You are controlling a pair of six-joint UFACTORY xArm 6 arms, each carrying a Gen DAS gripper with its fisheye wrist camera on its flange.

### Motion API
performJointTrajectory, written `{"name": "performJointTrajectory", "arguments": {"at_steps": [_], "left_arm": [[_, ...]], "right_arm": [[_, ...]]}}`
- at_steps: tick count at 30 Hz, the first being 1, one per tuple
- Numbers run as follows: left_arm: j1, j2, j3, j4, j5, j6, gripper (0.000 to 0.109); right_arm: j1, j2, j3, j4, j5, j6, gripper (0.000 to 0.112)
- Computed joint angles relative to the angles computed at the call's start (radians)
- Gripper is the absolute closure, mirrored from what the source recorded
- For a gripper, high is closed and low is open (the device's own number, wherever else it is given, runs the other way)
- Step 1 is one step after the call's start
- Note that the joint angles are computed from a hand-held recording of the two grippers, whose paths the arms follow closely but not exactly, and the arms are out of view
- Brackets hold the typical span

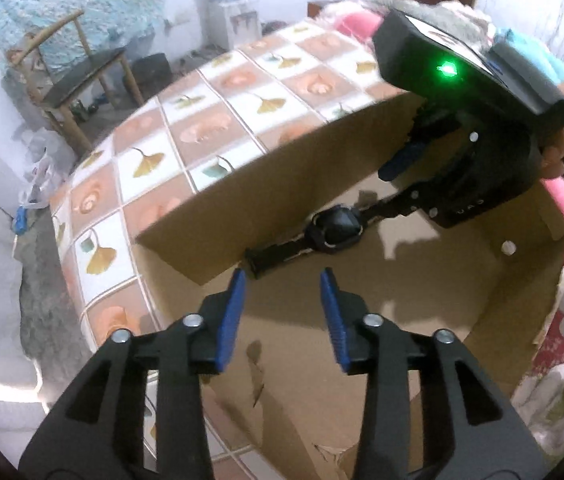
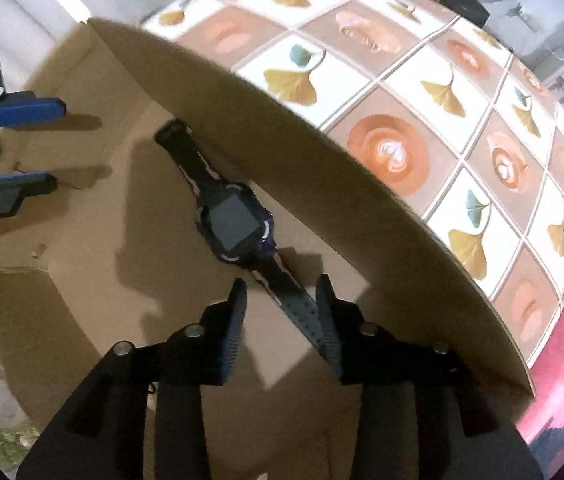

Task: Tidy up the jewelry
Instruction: 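Withdraw both tools from the box back over the table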

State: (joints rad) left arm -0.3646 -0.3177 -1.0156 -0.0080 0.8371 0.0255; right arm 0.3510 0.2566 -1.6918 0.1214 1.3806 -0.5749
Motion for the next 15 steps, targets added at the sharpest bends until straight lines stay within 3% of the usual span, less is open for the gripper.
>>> {"name": "performJointTrajectory", "arguments": {"at_steps": [3,8,12,15], "left_arm": [[0.002,-0.082,0.051,0.009,-0.030,-0.041,0.057],[-0.014,-0.257,0.165,0.038,-0.076,-0.130,0.038],[-0.062,-0.446,0.301,0.092,-0.084,-0.269,0.025],[-0.126,-0.564,0.397,0.178,-0.043,-0.432,0.023]], "right_arm": [[-0.012,-0.076,0.075,0.007,-0.063,0.007,0.072],[-0.069,-0.238,0.175,0.135,-0.144,0.035,0.070],[-0.099,-0.449,0.371,0.262,-0.305,0.066,0.046],[-0.105,-0.671,0.592,0.393,-0.416,0.048,0.033]]}}
